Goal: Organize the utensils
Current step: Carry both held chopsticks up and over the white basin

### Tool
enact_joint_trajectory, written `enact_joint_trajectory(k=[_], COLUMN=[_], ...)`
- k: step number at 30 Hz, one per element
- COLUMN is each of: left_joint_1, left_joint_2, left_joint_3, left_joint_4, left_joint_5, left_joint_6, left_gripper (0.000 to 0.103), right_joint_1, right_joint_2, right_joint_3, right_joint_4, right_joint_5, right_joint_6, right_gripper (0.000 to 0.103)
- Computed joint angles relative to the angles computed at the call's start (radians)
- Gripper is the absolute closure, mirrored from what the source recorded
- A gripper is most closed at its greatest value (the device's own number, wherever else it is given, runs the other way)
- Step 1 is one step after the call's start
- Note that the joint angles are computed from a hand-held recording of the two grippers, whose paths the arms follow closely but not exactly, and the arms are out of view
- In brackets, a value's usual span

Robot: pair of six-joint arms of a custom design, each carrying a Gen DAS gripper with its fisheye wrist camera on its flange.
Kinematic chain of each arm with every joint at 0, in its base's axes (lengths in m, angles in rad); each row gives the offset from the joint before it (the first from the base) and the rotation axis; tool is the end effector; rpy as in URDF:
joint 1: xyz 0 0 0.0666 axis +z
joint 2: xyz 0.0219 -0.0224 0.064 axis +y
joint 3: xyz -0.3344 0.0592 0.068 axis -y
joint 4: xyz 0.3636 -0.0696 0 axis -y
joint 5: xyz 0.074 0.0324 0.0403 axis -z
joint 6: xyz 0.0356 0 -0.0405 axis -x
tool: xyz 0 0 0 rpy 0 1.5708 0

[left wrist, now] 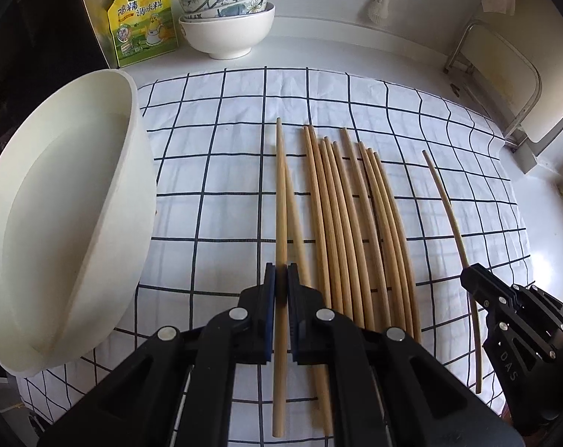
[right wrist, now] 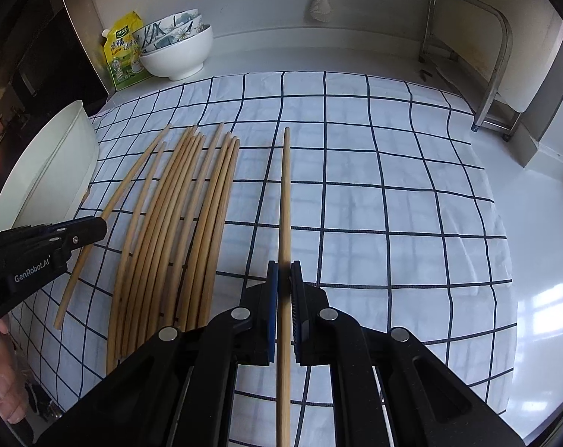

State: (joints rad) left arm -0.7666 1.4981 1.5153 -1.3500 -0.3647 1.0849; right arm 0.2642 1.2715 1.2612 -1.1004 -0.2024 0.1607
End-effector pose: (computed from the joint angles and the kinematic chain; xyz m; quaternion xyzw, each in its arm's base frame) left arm 0.3356 -0.3061 0.3710 -0.1760 0.9607 0.0150 0.2141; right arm 0.3844 0.1110 0.3688 -0.2268 0.9420 0.1100 0.2215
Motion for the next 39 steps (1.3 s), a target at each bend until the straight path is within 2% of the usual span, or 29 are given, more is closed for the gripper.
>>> enact_joint_trajectory(k=[7, 12, 16, 21, 29, 35, 39], left_joint_1=[-0.007, -0.013, -0.007, 0.027, 0.163, 0.311, 0.387], left_joint_2=[-0.048, -0.106, -0.180, -0.296, -0.495, -0.596, -0.625], left_joint_3=[0.019, 0.033, 0.019, -0.036, -0.196, -0.318, -0.376], left_joint_4=[-0.032, -0.067, -0.113, -0.175, -0.206, -0.154, -0.115], left_joint_5=[-0.029, -0.068, -0.112, -0.154, -0.136, -0.057, 0.004], left_joint_6=[-0.014, -0.027, -0.031, -0.024, -0.082, -0.231, -0.319], left_gripper=[0.096, 0.096, 0.096, 0.096, 0.096, 0.096, 0.096], right_joint_1=[0.011, 0.051, 0.110, 0.226, 0.427, 0.543, 0.594], right_joint_2=[-0.013, -0.027, -0.029, 0.014, 0.146, 0.267, 0.341], right_joint_3=[0.037, 0.087, 0.139, 0.221, 0.360, 0.464, 0.521], right_joint_4=[-0.023, -0.041, -0.045, -0.040, -0.022, -0.028, -0.048], right_joint_5=[-0.008, -0.005, -0.005, 0.002, 0.007, 0.016, 0.033], right_joint_6=[-0.033, -0.061, -0.095, -0.159, -0.265, -0.335, -0.377], right_gripper=[0.096, 0.096, 0.096, 0.096, 0.096, 0.097, 0.097])
